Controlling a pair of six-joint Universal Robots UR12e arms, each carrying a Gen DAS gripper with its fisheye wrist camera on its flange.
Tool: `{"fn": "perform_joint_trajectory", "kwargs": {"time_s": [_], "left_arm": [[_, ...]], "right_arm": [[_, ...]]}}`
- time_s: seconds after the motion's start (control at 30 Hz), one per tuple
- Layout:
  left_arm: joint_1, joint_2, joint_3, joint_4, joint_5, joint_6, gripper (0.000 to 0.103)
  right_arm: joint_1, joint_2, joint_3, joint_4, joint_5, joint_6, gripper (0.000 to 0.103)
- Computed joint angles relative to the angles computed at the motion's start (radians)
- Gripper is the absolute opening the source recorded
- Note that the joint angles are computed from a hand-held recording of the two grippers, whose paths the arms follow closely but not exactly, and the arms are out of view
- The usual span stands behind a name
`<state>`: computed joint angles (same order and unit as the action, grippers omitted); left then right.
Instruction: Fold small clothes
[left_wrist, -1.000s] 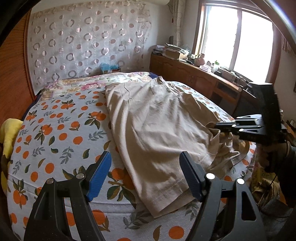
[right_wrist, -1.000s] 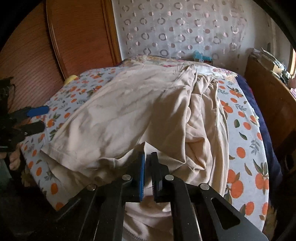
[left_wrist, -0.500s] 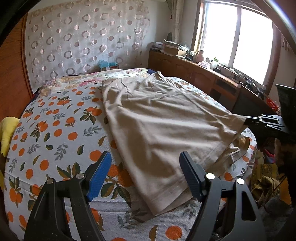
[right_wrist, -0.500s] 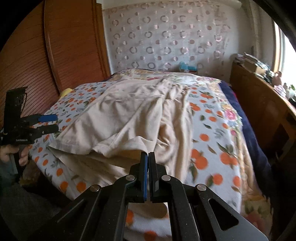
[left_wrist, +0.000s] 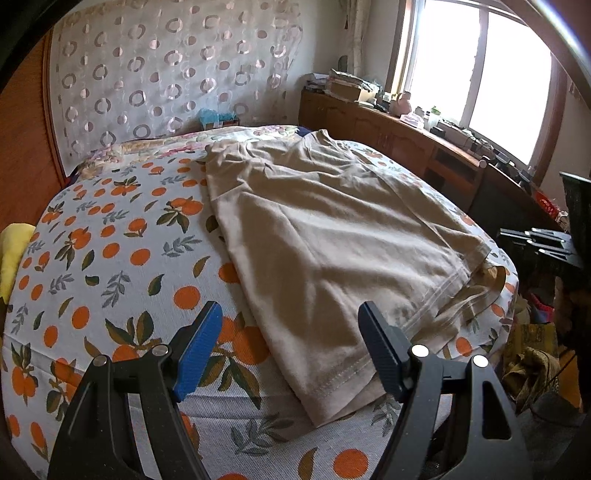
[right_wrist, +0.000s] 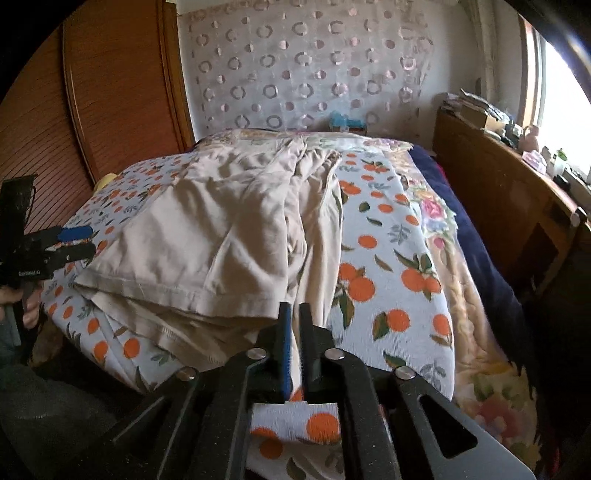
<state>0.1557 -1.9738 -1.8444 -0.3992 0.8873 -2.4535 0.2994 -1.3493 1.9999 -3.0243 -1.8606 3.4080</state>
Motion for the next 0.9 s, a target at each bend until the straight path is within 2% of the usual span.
{"fn": "perform_joint_trajectory", "kwargs": {"time_s": [0.03, 0.07, 0.1, 0.2, 0.37, 0.6, 0.73, 0.9], "left_arm": [[-0.001, 0.0, 0.0, -0.004, 0.005, 0.001, 0.077], [-0.002, 0.0, 0.0, -0.005, 0.007, 0.002, 0.077], [-0.002, 0.0, 0.0, -0.006, 0.009, 0.003, 0.077], [-0.001, -0.001, 0.0, -0.004, 0.009, 0.0, 0.077], [0.004, -0.005, 0.001, 0.025, -0.002, -0.028, 0.077], [0.012, -0.012, 0.003, 0.066, -0.016, -0.071, 0.077], [0.012, -0.013, 0.004, 0.057, -0.007, -0.065, 0.077], [0.015, -0.012, 0.001, 0.045, -0.002, -0.05, 0.077]], "right_arm": [[-0.001, 0.009, -0.007, -0.002, -0.006, -0.007, 0.031], [-0.003, 0.019, -0.015, -0.013, -0.002, -0.013, 0.048], [-0.01, 0.033, -0.022, -0.036, 0.017, -0.023, 0.051], [-0.024, 0.067, -0.061, -0.053, 0.06, -0.04, 0.052], [-0.078, 0.131, -0.167, -0.055, 0.168, -0.066, 0.052], [-0.127, 0.264, -0.412, 0.127, 0.221, -0.118, 0.052], [-0.144, 0.345, -0.537, 0.243, 0.222, -0.087, 0.052], [-0.162, 0.395, -0.62, 0.304, 0.252, -0.041, 0.051]]}}
